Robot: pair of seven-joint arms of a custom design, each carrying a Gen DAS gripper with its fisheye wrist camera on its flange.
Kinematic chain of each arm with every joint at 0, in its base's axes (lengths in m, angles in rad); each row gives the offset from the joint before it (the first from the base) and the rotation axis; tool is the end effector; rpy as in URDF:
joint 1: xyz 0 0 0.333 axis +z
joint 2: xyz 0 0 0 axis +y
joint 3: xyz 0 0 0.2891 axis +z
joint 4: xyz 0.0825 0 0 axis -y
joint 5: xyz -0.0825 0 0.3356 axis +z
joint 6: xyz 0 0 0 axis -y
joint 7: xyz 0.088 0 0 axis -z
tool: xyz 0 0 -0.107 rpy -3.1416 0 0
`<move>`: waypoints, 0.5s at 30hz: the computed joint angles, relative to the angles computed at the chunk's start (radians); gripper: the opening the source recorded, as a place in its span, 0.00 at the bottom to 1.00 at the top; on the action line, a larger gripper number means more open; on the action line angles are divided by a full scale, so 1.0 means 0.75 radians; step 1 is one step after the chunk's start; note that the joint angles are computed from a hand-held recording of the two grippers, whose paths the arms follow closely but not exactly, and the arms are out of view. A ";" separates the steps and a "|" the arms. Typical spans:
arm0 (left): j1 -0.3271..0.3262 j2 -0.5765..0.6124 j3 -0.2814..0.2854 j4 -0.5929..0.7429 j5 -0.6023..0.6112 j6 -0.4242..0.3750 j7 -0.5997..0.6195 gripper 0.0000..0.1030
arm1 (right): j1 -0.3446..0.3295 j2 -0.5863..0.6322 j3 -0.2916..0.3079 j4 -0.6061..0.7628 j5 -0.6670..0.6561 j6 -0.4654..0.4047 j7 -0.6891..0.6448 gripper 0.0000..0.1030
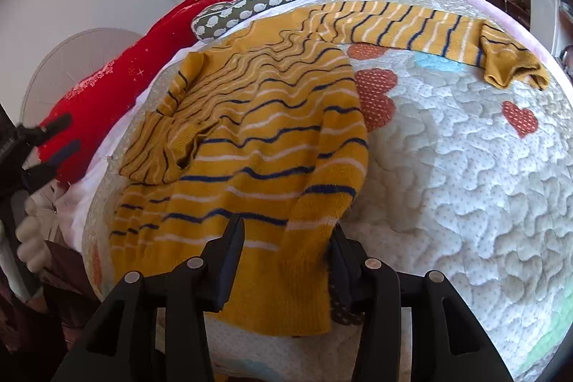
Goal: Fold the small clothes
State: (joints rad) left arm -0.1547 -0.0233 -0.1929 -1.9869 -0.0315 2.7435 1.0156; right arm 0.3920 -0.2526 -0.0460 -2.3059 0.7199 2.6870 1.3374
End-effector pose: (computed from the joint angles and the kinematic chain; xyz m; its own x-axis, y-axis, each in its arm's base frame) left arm 0.5221 -0.1889 0.5573 0.0774 -0.9170 0.3913 -0.7492 -0.3124 -0.5841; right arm 0.4534 0.1395 0.5094 0.1666 -0.8574 -0.4868 -0.8482 0.1271 -0.5142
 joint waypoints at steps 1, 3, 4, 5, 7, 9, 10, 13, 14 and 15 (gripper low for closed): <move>0.008 -0.014 0.008 -0.039 -0.015 0.007 -0.008 0.67 | 0.026 0.038 -0.019 0.052 0.063 -0.024 -0.045 0.50; 0.021 -0.021 0.019 -0.086 -0.069 0.025 -0.016 0.67 | 0.041 0.123 -0.013 0.165 0.154 -0.066 -0.108 0.50; 0.023 -0.033 0.024 -0.116 -0.122 0.042 0.005 0.67 | 0.033 0.174 0.006 0.228 0.162 -0.073 -0.117 0.50; 0.026 -0.042 0.028 -0.143 -0.171 0.056 0.029 0.67 | 0.023 0.226 0.031 0.286 0.144 -0.062 -0.109 0.50; 0.031 -0.062 0.027 -0.187 -0.211 0.074 0.039 0.67 | -0.005 0.335 0.083 0.408 -0.003 -0.054 -0.006 0.50; 0.035 -0.083 0.023 -0.225 -0.225 0.090 0.047 0.67 | -0.027 0.407 0.122 0.491 -0.108 -0.033 0.073 0.50; 0.038 -0.093 0.020 -0.240 -0.221 0.095 0.049 0.67 | -0.039 0.437 0.138 0.529 -0.147 -0.037 0.101 0.50; 0.050 -0.104 0.007 -0.259 -0.179 0.113 0.033 0.67 | -0.078 0.528 0.171 0.652 -0.280 -0.148 0.221 0.50; 0.052 -0.104 0.003 -0.264 -0.168 0.121 0.024 0.67 | -0.090 0.551 0.186 0.677 -0.303 -0.170 0.234 0.50; 0.051 -0.101 0.003 -0.265 -0.172 0.127 0.025 0.67 | -0.096 0.567 0.198 0.693 -0.344 -0.181 0.249 0.49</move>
